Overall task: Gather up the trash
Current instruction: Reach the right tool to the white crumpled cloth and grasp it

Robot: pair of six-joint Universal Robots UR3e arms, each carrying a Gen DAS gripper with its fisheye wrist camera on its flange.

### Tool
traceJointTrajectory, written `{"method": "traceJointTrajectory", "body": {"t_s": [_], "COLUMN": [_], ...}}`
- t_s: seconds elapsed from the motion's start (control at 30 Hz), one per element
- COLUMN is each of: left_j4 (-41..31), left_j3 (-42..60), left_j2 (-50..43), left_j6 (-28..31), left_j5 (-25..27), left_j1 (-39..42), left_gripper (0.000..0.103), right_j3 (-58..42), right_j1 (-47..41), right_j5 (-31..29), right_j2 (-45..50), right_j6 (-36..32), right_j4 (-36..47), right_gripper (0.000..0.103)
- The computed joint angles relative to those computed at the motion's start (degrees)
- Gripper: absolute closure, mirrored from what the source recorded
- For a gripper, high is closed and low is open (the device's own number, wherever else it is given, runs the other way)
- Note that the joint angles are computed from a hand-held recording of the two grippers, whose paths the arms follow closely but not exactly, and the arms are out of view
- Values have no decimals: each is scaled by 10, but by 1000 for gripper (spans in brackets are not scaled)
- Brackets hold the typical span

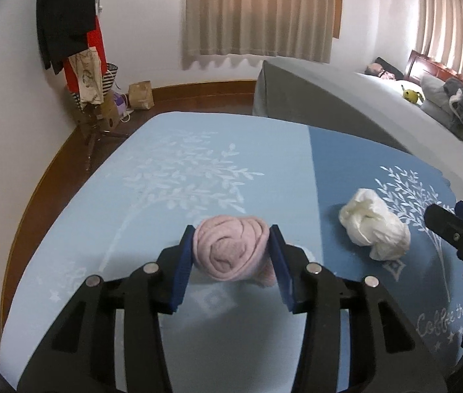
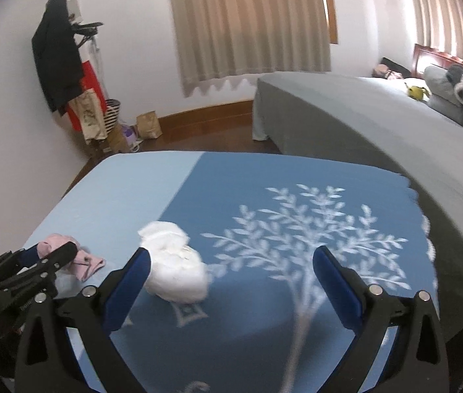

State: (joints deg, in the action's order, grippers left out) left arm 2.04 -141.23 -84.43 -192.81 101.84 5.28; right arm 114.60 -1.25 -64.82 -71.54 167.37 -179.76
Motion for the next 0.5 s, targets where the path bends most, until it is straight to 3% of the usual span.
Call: {"method": "traceJointTrajectory", "body": {"t_s": [0.27,0.5], "left_j4": [11,-6], "left_j3": [-33,-37], "left_j2": [23,34], "left_j6": [3,2], "left_j5": [-41,-75], "left_j1": [47,76], "left_gripper": [59,59], "right_j3": [-51,-88], "right_j1": [56,67], "right_j5": [-28,-23], "right_j2": [48,71], "right_j6": [4,-11], "right_j4": [18,82], "right_gripper": [8,33]}}
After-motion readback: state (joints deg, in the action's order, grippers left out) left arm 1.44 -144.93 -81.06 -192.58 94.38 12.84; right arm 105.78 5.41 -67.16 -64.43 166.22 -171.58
